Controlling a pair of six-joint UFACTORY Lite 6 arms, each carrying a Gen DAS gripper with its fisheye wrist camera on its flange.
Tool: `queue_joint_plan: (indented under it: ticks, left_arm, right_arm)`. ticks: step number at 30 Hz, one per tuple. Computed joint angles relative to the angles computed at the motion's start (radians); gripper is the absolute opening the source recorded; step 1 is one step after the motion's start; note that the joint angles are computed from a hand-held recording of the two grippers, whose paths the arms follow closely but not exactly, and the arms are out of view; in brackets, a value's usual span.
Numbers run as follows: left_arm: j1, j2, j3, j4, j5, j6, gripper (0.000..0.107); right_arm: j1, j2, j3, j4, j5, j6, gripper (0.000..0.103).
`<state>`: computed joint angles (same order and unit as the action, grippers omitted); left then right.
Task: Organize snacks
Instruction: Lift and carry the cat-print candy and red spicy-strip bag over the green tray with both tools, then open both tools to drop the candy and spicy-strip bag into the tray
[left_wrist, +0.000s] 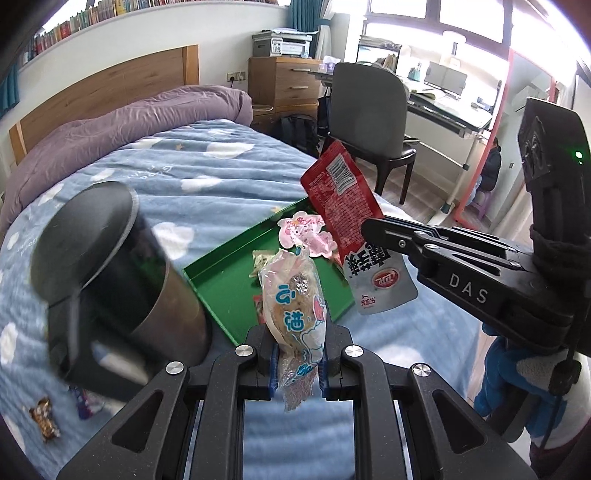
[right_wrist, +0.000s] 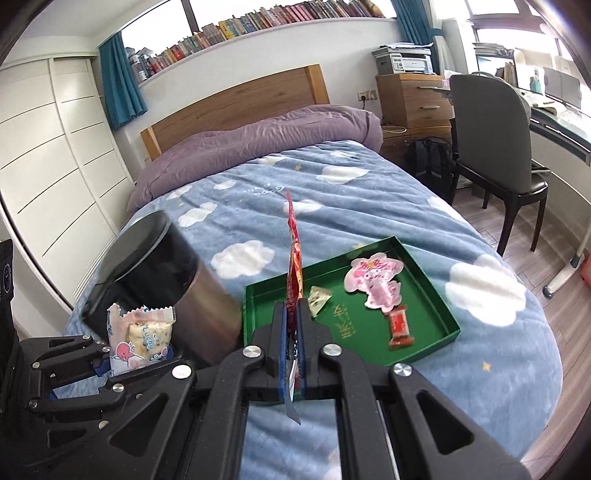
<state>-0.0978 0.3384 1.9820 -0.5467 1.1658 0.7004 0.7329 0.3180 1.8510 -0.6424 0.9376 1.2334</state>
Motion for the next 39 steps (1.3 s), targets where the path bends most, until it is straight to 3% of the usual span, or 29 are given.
queue_joint_plan:
  ticks: [11,20,28,39]
  left_arm:
    - [-0.180,0.338,0.213,0.120,-0.108,-0.192,0.013]
    - [-0.261,0.516,0.303,0.132,-0.123,-0.290,0.013]
    - [-0.291,0.562,0.304,0.165,-0.165,-0.312,0.013]
    - [-0.289,0.598,0.283,0.203,-0.197,-0.340,0.013]
  right_arm:
    - [-0.257,-0.017,-0.306,0.061,-0.352,-0.041,0.000]
    - [-0.362,0.042,-0.430,0.116,-0.538,-0.085,0.000]
    - [-0.397,0.020,-0.536,0.088,-0.638,-0.027,0.000]
    - [-0.434,0.000,-0.583,0.068,-0.645,-0.016,0.000]
